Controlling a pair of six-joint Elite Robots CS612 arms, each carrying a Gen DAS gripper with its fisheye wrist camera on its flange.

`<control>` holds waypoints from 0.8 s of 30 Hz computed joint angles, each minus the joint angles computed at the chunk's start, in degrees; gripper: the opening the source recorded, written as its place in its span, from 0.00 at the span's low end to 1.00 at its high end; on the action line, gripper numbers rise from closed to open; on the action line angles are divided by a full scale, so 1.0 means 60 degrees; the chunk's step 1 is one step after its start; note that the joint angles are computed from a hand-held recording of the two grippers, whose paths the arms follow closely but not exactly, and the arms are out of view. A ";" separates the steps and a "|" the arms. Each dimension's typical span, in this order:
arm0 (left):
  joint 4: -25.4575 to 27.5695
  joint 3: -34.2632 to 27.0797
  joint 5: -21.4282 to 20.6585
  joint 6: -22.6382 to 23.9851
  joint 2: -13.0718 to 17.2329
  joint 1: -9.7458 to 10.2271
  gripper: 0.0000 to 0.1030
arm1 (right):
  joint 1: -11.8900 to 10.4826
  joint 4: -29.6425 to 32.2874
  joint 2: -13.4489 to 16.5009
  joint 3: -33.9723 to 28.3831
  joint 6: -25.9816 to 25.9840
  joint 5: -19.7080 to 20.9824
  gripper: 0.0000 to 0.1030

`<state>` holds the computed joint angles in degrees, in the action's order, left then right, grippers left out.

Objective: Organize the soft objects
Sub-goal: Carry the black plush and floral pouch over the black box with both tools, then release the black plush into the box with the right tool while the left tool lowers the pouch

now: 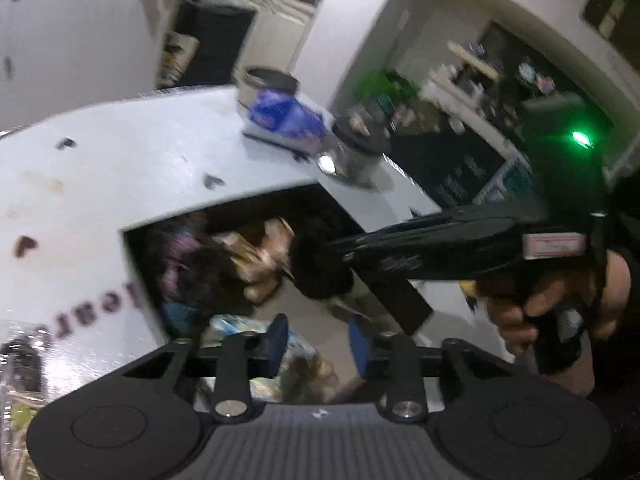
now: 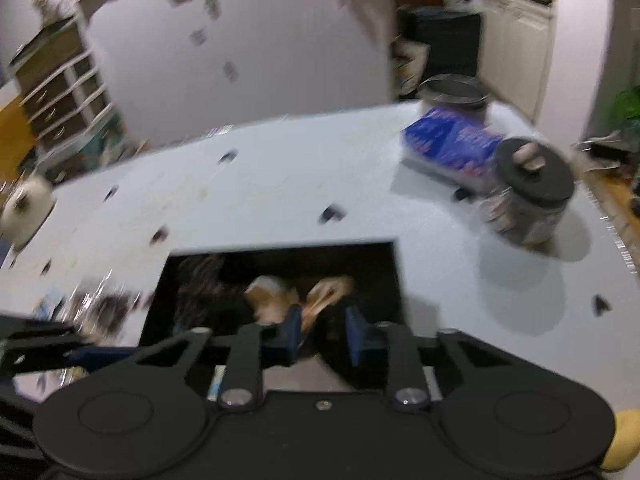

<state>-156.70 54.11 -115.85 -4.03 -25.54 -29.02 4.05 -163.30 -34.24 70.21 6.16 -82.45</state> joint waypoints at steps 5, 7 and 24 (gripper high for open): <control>0.1340 -0.0209 0.0688 0.0667 0.0046 -0.0135 0.24 | 0.0148 0.1819 0.0356 -0.0721 -0.0165 -0.0492 0.06; 0.1414 -0.0163 0.0884 0.0579 0.0034 -0.0146 0.21 | 0.0183 0.1691 0.0489 -0.0837 -0.0006 -0.0883 0.05; -0.0234 0.0746 0.0902 -0.0563 -0.0402 -0.0111 0.21 | -0.0001 0.0208 0.0000 -0.0043 0.0070 -0.0124 0.11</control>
<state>-158.10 58.59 -110.44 -7.40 -27.95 -29.69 4.05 -162.05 -34.24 69.95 6.58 -83.19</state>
